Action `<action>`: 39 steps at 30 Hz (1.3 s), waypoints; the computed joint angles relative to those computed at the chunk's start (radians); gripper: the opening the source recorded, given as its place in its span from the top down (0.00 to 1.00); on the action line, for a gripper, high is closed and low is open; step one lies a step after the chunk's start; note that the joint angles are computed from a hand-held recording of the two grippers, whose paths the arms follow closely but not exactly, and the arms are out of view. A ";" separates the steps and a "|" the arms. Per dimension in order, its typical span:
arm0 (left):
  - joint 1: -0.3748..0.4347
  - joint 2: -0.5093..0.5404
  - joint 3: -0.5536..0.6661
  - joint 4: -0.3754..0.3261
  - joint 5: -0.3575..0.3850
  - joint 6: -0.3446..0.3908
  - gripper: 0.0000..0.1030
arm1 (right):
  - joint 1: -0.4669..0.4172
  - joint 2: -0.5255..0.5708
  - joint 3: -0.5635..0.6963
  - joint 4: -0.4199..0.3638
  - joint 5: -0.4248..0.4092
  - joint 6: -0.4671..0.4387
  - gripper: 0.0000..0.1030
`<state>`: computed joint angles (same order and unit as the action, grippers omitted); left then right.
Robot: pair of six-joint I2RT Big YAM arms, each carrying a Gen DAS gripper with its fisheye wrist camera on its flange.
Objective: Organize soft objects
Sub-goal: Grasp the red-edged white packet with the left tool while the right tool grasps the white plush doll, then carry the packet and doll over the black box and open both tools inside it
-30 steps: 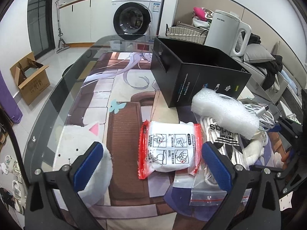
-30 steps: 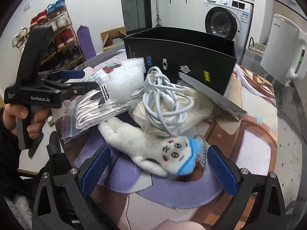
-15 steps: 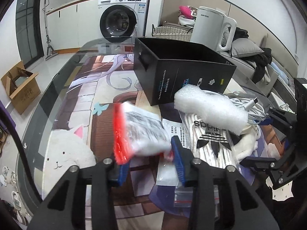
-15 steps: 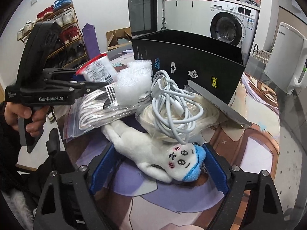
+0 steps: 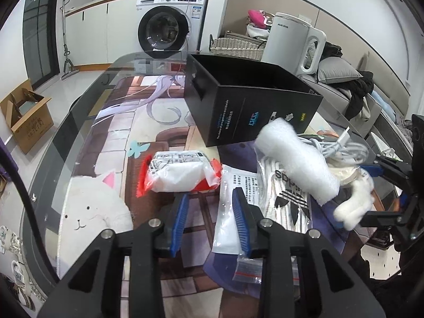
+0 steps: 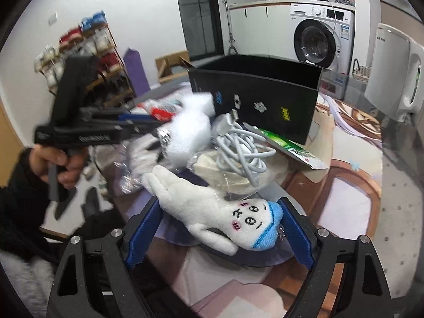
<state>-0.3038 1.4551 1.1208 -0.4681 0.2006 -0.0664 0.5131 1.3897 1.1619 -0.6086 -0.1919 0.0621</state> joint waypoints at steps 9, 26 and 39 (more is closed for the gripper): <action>0.001 -0.016 0.000 -0.017 -0.073 -0.008 0.38 | -0.002 -0.067 -0.032 0.103 -0.030 0.007 0.15; 0.007 0.065 0.081 -0.033 -0.140 0.017 0.19 | -0.015 -0.104 -0.057 0.151 0.055 0.073 0.15; -0.010 0.029 0.046 0.024 -0.099 0.050 0.51 | -0.011 -0.101 -0.054 0.152 0.061 0.069 0.15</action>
<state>-0.3135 1.4842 1.1670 -0.4436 0.1013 -0.0161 0.5025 1.2885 1.1083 -0.4566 -0.1306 0.1308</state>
